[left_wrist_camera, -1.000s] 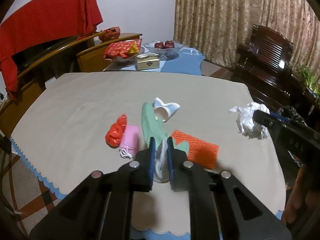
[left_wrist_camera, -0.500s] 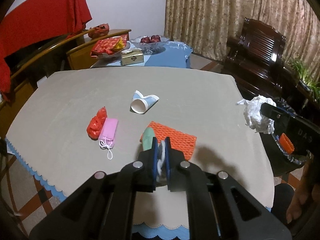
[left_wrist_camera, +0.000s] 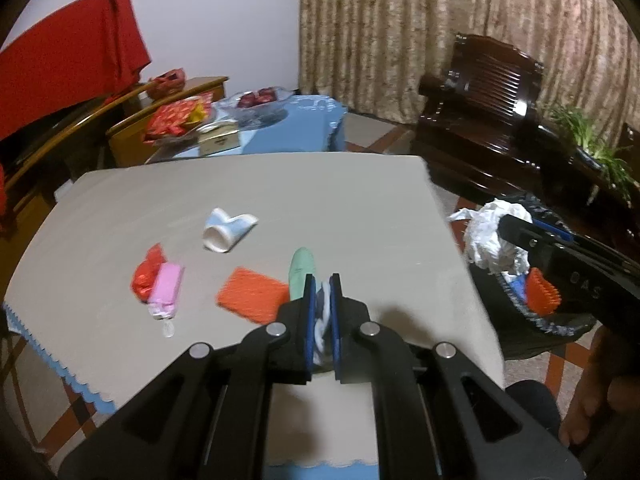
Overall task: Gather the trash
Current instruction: 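Lift the tissue and glove and carry both tools over the trash bin, then open both tools to drop the tissue and glove into the bin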
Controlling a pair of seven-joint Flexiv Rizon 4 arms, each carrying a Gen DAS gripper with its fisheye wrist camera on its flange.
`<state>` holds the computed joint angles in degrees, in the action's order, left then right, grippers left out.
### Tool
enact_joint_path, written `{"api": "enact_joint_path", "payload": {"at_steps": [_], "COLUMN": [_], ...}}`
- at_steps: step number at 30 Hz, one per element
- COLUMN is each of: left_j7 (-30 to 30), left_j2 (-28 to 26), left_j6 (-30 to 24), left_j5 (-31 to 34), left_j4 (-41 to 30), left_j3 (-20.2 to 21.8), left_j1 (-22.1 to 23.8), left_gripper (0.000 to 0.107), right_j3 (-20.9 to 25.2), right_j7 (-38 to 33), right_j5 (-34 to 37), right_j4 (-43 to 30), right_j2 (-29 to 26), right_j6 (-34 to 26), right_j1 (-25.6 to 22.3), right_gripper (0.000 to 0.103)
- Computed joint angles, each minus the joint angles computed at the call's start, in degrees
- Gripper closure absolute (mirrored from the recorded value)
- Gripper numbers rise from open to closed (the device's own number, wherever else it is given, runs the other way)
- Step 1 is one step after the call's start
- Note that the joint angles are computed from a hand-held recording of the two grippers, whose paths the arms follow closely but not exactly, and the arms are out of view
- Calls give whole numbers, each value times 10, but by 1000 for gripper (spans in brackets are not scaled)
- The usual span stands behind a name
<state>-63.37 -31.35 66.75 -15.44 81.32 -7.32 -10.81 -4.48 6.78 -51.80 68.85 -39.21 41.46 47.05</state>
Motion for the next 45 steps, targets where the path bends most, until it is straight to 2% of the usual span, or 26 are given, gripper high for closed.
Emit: {"api": "enact_joint_path", "payload": {"at_steps": [9,21,32,39,41,43,45], "left_j7": [-36,-99,-143,-134,-125,-126,-132], "left_j2": [-14,-69,-137,-183,-199,-223,-227], "left_j6": [-11,-49,-93,-119,-136,-170,-177], "left_j5": [24,65,80,68,59,63,66], "left_j4": [-32,-138,-247,-310,-329,-363,-363], "left_j3": [0,5,3,-11,-18,-6,2], "left_j1": [-50,-125,-181,-200,-202,-211,-210], "left_gripper": [101,101,101,101,99,91,90], "right_j3": [18,72,97,103,105,106,105], "right_j7": [60,104,97,104,97,95,102], "right_j5": [-48,-98,-95,-70,-55,-36,-36], "right_j4": [137,285,380,427,431,437,440], "right_j2": [89,192,246,260,256,254,253], "right_j6": [9,-3,41,55,60,68,65], "right_j1": [-30,-110,-191,-223,-228,-232,-229], "right_gripper": [76,76,76,75,68,59,57]}}
